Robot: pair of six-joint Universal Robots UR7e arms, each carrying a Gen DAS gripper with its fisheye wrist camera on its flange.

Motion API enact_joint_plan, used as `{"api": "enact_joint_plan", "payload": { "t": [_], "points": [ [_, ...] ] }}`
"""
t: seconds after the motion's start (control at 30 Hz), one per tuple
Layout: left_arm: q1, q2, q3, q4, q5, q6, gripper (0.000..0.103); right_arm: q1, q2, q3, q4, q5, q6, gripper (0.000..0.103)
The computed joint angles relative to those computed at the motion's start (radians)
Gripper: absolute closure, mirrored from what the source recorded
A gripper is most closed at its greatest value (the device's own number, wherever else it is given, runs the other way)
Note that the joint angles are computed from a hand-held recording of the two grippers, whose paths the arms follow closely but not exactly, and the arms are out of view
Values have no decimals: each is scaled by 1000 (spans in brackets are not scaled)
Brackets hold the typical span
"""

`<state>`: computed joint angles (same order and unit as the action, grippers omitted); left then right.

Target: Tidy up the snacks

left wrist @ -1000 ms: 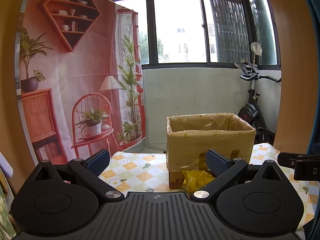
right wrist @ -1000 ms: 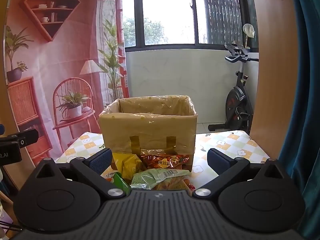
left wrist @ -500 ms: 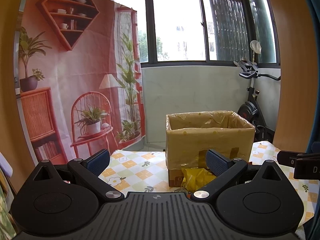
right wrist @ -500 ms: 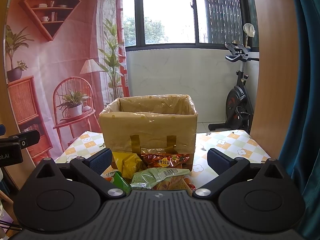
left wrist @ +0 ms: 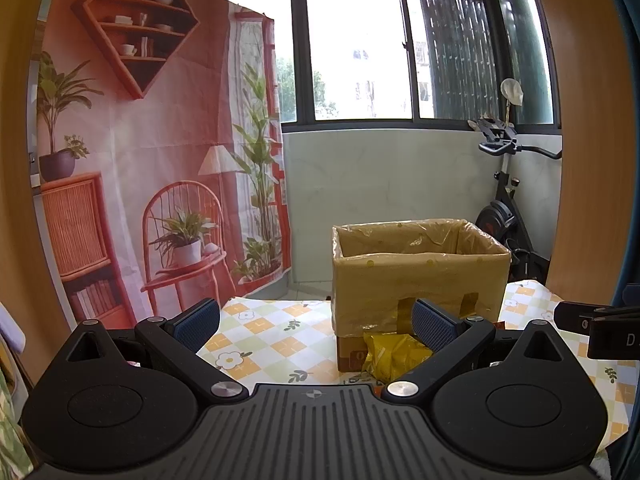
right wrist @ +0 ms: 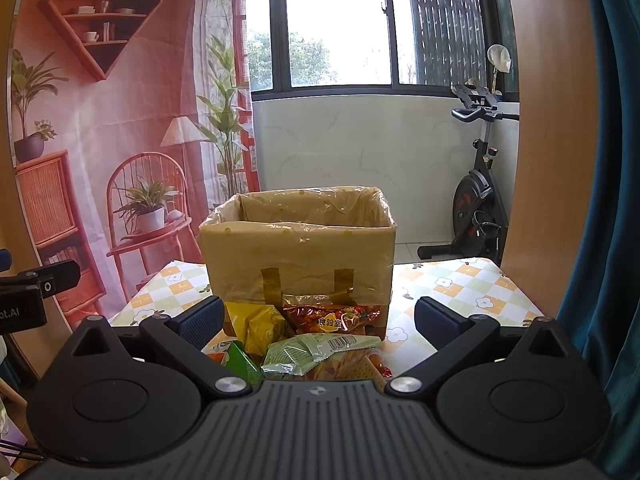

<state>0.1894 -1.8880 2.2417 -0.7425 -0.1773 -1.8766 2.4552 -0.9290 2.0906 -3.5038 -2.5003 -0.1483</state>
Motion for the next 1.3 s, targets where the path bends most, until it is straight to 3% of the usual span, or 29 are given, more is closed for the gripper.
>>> {"api": "enact_joint_plan", "payload": {
  "t": [1.13,1.23,1.3],
  "points": [
    [5,8,-2,-21,-13,13,0,-8,7,11,-5,8,13,0],
    [12,2,5,-65,-14,56,0,-11,8,16,-7,11,13,0],
    [26,-24,25,-174,-10,170,0,-17,5,14,-12,17,-5,0]
  ]
}}
